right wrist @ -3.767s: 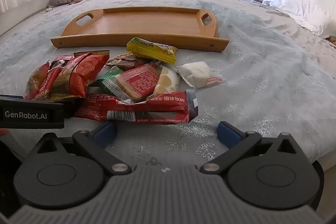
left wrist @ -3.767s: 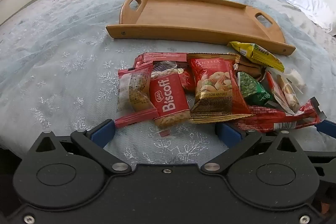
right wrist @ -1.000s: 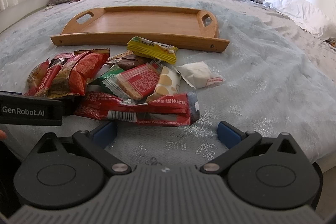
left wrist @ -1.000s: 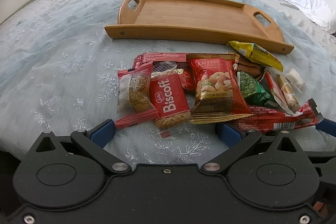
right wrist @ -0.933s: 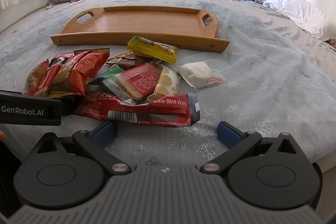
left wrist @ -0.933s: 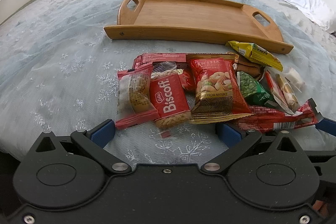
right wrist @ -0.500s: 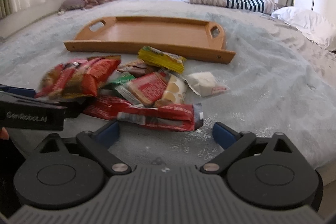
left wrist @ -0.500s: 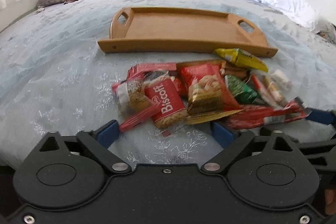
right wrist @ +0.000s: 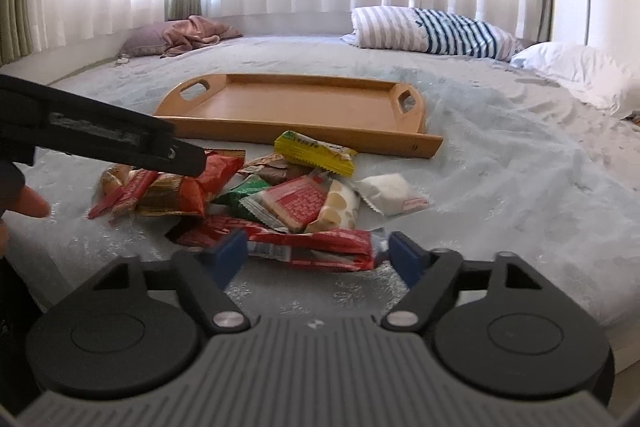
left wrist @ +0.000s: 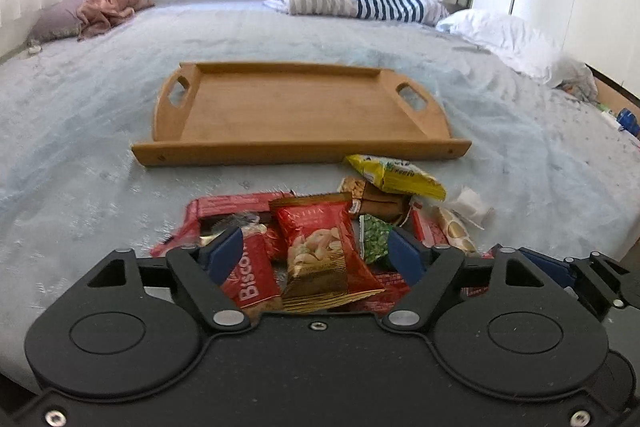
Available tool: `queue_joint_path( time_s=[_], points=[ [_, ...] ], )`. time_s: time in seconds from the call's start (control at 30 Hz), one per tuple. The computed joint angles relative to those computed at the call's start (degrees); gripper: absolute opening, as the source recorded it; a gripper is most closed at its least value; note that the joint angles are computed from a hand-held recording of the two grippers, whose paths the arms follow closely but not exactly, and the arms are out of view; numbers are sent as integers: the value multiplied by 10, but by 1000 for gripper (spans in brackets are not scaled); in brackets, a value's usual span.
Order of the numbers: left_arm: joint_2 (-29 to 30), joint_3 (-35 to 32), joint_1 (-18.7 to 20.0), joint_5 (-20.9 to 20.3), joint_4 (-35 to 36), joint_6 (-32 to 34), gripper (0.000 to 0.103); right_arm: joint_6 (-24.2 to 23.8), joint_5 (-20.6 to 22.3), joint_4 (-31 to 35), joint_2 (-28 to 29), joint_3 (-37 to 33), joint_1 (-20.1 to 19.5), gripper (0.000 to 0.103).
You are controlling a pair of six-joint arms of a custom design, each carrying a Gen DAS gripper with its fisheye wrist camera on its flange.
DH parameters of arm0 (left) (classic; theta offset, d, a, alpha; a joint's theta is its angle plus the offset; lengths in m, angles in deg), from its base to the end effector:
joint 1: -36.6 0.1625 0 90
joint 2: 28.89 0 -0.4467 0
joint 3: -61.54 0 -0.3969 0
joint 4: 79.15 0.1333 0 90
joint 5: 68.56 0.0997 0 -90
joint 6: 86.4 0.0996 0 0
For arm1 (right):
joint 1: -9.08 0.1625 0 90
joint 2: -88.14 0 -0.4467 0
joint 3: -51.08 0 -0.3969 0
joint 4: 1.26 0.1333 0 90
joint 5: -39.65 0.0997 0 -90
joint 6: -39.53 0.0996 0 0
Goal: Organize snacks
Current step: 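Grasp the red-gold nut bag with the left gripper while the right gripper grasps a red sausage stick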
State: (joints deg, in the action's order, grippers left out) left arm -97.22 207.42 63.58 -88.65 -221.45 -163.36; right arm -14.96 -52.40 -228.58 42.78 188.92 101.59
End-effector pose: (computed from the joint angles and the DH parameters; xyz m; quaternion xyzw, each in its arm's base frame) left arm -0.1877 -0.3501 0.1166 0.0272 0.8091 -0.4640 0.3596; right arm 0.1488 -0.4315 0.0835 0.4350 -0.8155 0.3355 0.1820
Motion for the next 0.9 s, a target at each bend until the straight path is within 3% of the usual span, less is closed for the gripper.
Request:
queue_joint_path(
  time_s=[0.13, 0.27, 0.43, 0.6, 0.9],
  points=[
    [23, 1, 22, -15, -84, 61, 72, -2, 5, -5, 1, 2, -2, 74],
    [40, 0, 40, -33, -156, 106, 50, 0, 11, -10, 3, 4, -3, 80],
    [38, 1, 46, -39, -165, 98, 45, 24, 10, -3, 8, -5, 0, 91],
    [30, 3, 43, -43, -157, 91, 44, 33, -7, 1, 23, -18, 10, 92],
    [16, 6, 22, -34, -118, 72, 44, 13, 1, 3, 11, 2, 2, 64]
  ],
)
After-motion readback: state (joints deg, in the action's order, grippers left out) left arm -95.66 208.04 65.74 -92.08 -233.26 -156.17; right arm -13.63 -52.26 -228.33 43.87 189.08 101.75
